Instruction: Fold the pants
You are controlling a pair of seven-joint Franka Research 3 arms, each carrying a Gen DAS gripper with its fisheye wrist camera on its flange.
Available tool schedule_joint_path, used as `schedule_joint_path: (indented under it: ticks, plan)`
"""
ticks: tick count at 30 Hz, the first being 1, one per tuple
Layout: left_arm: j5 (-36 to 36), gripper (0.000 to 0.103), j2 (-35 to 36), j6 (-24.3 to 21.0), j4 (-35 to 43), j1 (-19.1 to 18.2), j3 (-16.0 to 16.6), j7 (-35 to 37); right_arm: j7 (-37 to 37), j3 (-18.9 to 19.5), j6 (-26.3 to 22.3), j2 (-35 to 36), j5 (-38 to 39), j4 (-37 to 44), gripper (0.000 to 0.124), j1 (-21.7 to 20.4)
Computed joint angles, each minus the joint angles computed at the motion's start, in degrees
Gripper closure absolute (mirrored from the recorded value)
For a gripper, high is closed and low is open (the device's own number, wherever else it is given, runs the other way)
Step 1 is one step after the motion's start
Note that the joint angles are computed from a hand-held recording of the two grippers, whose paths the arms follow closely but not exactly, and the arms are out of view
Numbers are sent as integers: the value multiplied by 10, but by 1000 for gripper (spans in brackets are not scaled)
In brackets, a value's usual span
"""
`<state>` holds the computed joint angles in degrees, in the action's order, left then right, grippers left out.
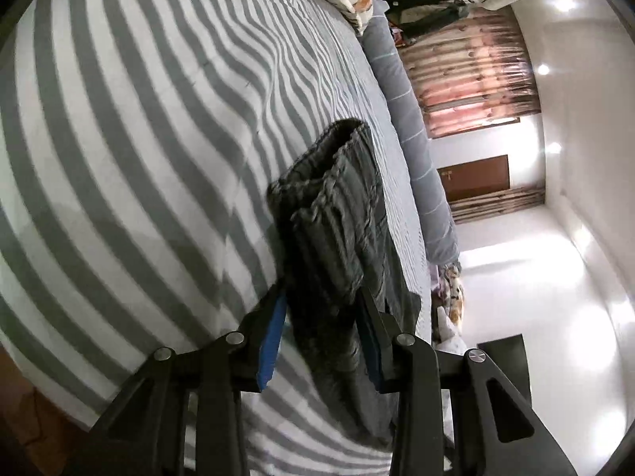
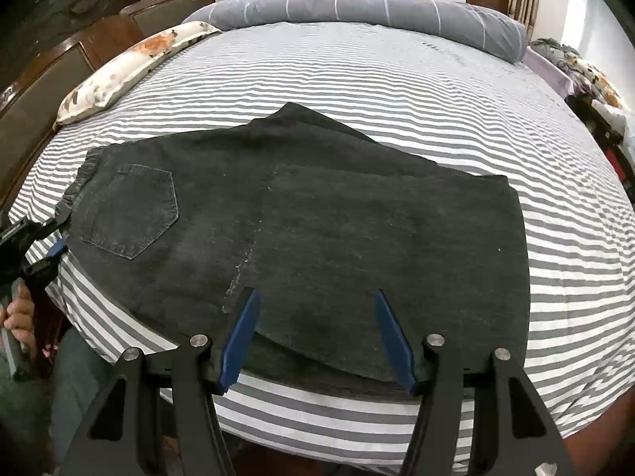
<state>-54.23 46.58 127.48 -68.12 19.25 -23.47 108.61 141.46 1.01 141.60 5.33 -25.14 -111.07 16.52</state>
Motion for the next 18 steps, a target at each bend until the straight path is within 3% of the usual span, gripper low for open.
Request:
schedule_joint_path:
  ticks: [5,6,8,12,18]
  plan:
    - [40,66,44,-2,75,-21,-1,-33,-1,-1,15,17,8,16,66,4]
    - [39,66,47,-8,86,-32,14,-35,-2,-1,15,21,12,21,66,6]
    - [70,65,74,-9,130,-35,-4,-54,-1,-3,17,29,12,29,66,10]
    - [55,73,37,17,80,-23,-17,-14,8,-8,29,31,5,31,66,18]
    - [105,77,-39,47,45,-63,-1,4,38,-14,69,2,15,-5,66,9]
